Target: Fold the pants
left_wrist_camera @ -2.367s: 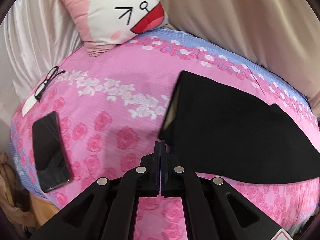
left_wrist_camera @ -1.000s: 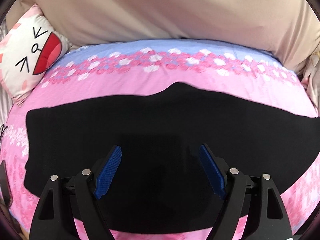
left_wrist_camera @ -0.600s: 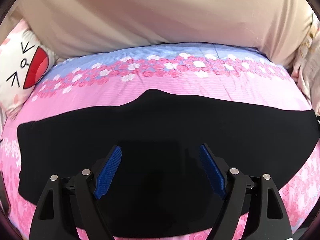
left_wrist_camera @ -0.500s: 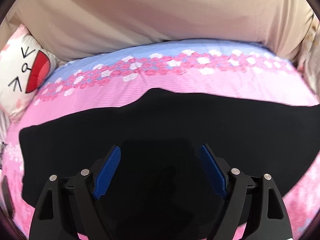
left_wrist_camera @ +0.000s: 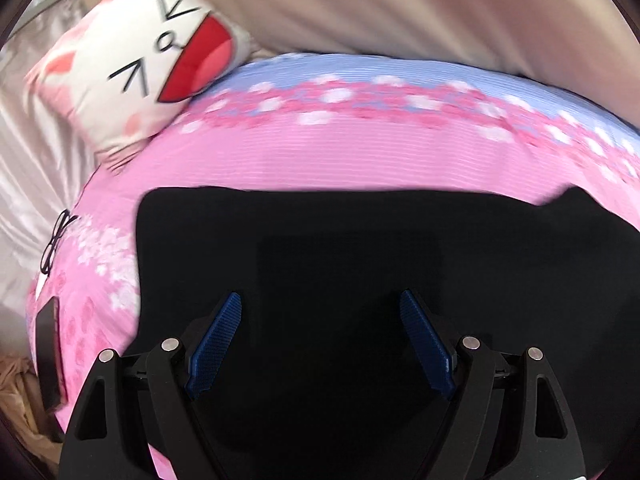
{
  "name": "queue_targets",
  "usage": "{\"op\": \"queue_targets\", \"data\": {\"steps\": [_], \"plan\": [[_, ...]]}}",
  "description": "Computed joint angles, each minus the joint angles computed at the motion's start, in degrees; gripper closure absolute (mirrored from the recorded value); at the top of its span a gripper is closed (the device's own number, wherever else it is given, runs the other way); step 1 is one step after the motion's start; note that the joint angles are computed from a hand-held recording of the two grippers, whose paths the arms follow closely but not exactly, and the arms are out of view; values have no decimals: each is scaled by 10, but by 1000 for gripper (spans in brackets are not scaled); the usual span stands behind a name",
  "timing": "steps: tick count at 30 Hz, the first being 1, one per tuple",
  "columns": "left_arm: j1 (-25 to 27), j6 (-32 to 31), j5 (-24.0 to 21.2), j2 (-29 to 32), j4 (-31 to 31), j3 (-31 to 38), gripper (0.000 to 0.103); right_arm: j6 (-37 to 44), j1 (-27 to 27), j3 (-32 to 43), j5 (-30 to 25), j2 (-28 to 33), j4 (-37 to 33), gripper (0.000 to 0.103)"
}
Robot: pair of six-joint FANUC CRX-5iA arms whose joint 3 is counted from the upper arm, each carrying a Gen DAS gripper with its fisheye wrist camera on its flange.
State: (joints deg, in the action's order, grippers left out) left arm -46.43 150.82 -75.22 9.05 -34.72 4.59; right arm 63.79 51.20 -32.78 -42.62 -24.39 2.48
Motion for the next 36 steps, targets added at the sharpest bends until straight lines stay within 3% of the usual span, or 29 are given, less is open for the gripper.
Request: {"op": "queue_targets", "data": {"steps": [3,6,12,15,18,23,26,28,31,33,36], "plan": [[33,-12,29,-18,7,-23,17,39,8,66,22,112,-16,85],[71,-48,71,-18,22,-32,14,28,-8,107,46,180,-7,90],[93,-82,91,5,12,-11,5,-13,-27,144,60,230,14,97],[84,-87,86,-14,6,-18,7,-13,-17,123,76,187,1,92],[57,-57,68,-44,-25,-37,8,-52,6,103,45,192,70,92],[14,-9,-43,-47,-73,-36,12,-91,27,67,80,129,39,88],[-10,20,-20,-96,-65,-64,9,-86,85,53,76,100,19,88],[-32,14,-36,-79,-65,-51,9,-88,111,45,71,99,24,88],[-39,-5,-69,-31,-53,-35,8,-177,138,1,67,90,93,89],[-56,28,-70,-29,-75,-45,6,-200,131,-43,80,36,85,91],[-56,36,-75,-36,-73,-51,6,-288,126,-119,44,-71,139,91]]}}
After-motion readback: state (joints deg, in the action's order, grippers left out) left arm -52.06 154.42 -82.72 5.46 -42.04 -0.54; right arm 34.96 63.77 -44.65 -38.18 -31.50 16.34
